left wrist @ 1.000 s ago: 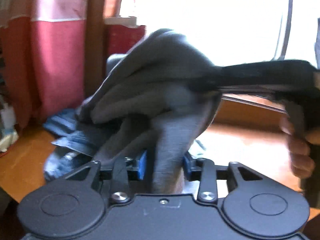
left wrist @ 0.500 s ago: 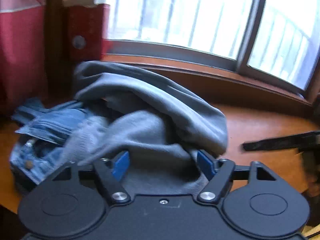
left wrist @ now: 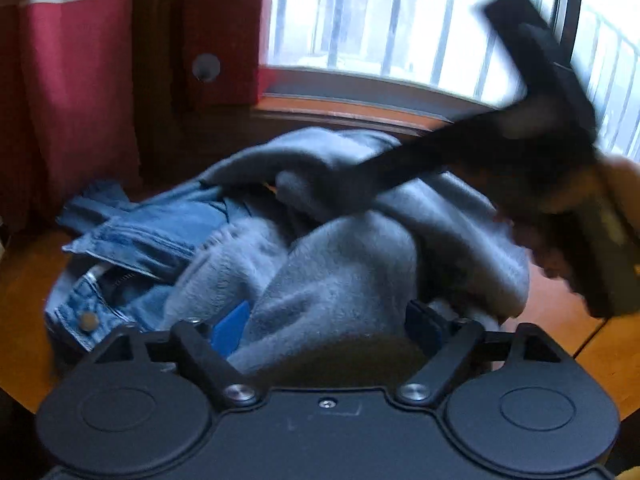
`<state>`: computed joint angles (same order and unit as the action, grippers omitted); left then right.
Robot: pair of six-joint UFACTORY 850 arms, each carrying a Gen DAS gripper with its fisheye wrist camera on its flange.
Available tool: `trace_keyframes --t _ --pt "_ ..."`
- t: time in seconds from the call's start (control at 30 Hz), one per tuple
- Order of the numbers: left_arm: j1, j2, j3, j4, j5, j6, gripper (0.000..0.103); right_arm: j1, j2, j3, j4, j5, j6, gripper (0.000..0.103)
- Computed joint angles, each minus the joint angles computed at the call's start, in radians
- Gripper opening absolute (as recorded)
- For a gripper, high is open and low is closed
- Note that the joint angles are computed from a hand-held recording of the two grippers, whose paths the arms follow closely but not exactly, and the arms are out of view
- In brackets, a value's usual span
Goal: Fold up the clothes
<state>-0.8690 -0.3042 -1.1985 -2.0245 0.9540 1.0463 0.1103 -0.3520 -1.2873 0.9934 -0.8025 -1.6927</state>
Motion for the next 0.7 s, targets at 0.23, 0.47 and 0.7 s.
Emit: trace_keyframes --t 0.23,0.47,0.7 --pt "0.003 -0.017 -0.026 0.005 -0.008 0.012 0.046 -0.132 0.064 0.013 0.256 -0.129 0.009 0.014" --pt "0.014 -0.068 -0.095 0.013 -0.074 0.103 0.058 -0.338 0.107 0.073 0.361 -0.097 0.045 0.014" --pt "0.016 -0.140 -0.181 -0.038 -0.066 0.242 0.066 -0.379 0.042 0.038 -0.031 0.047 0.387 0.034"
